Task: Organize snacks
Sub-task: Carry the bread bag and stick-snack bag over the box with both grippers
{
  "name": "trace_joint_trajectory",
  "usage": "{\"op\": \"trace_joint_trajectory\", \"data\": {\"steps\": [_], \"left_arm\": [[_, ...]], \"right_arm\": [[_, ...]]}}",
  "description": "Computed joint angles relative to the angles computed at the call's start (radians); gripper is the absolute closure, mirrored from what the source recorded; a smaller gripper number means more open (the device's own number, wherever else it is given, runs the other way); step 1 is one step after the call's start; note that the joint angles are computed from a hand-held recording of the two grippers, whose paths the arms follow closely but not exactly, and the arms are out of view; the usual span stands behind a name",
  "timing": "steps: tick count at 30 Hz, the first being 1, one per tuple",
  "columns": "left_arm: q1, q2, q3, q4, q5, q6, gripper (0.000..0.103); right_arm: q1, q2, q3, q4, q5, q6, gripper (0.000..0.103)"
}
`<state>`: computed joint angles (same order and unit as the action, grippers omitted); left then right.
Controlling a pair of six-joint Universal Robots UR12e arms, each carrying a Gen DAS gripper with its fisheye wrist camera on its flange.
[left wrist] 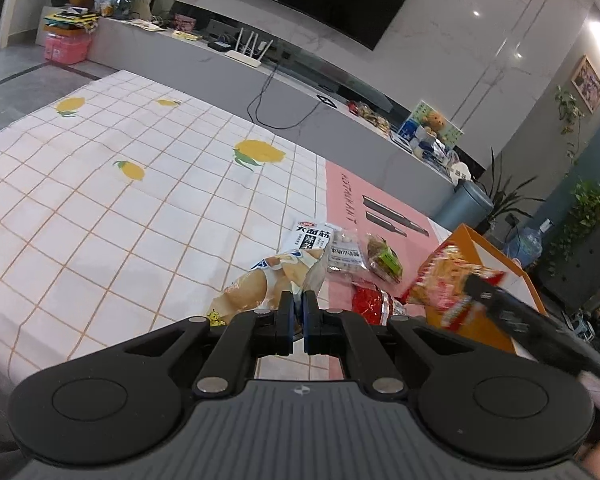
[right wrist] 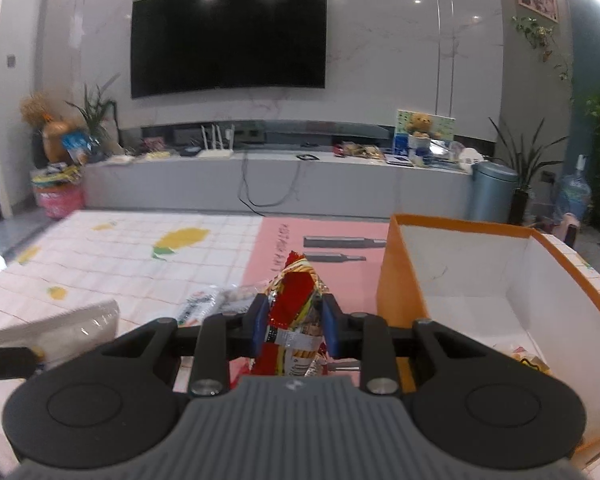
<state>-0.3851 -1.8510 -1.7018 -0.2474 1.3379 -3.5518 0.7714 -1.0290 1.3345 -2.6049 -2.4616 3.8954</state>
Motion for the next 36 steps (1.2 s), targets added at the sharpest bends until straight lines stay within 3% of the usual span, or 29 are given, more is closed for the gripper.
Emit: {"op": "trace_joint_trajectory", "data": {"steps": [6, 13, 19, 22, 23, 24, 25, 29, 36], "left_arm": [[-0.007, 0.007, -0.006, 0.037, -0.002, 0.005, 0.1], [-0.032, 0.009, 0.012, 0.075, 0.007, 0.039, 0.1], [-0.054, 0.001, 0.041, 0.073, -0.013, 0.038, 0.1], [-0.067, -0.008, 0.059, 0.069, -0.027, 0.03, 0.1], [-0.073, -0.013, 0.068, 0.069, -0.031, 0.022, 0.1], [-0.078, -0.019, 0.076, 0.073, -0.034, 0.008, 0.1], [-0.084, -0.025, 0.085, 0.075, -0.043, -0.01, 0.1], [-0.102, -0.041, 0.109, 0.096, -0.069, -0.025, 0.1], [-0.129, -0.052, 0.138, 0.091, -0.073, -0.002, 0.1]], "right_arm": [[0.008, -0.092, 0.112, -0.138, -0.022, 0.01, 0.077], [-0.013, -0.221, 0.268, -0.2, -0.026, 0.054, 0.077], [-0.039, -0.276, 0.371, -0.255, -0.034, 0.111, 0.078], [-0.058, -0.299, 0.4, -0.218, 0.009, 0.201, 0.078], [-0.065, -0.308, 0.402, -0.173, 0.03, 0.247, 0.083], [-0.07, -0.313, 0.404, -0.145, 0.049, 0.275, 0.099], [-0.074, -0.317, 0.409, -0.143, 0.069, 0.279, 0.103], [-0.075, -0.322, 0.408, -0.097, 0.067, 0.29, 0.103], [-0.074, -0.34, 0.437, -0.138, 0.05, 0.308, 0.103]]}}
